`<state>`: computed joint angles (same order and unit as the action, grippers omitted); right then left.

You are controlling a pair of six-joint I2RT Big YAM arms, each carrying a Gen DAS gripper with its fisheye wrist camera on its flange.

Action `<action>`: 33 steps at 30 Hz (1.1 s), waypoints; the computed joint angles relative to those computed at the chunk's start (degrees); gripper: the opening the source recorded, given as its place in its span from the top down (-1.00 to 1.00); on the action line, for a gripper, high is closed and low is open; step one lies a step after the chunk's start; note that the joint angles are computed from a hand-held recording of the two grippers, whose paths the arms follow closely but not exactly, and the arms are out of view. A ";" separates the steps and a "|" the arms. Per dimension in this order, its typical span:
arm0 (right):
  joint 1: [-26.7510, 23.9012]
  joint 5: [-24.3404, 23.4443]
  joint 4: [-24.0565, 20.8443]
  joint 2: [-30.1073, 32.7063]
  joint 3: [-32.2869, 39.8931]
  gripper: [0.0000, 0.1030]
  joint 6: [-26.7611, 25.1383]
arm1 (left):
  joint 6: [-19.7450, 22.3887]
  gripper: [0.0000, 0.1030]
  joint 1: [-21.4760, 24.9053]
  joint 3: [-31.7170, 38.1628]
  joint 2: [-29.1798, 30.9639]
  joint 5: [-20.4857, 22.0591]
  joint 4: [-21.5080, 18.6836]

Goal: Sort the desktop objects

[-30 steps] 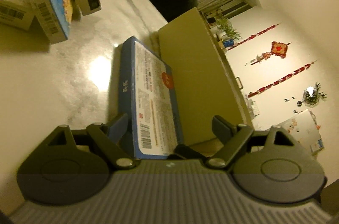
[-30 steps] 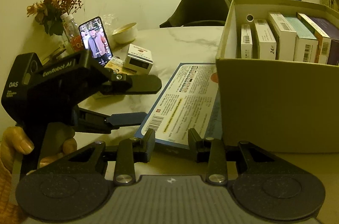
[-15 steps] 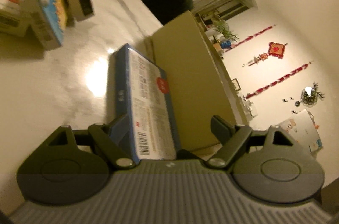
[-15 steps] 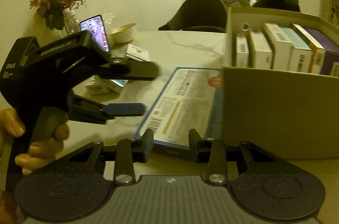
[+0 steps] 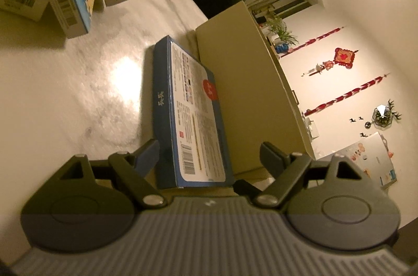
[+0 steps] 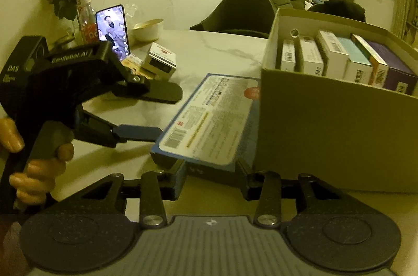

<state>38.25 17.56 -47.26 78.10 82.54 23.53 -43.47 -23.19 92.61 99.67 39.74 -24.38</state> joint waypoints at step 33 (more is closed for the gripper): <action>0.96 -7.35 -0.07 -0.04 0.17 -0.12 2.26 | 4.35 -0.71 0.07 -7.93 -6.99 -6.60 0.76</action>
<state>39.21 10.20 -47.33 78.06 82.71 25.79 -39.13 -23.12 84.68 92.68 33.14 -23.62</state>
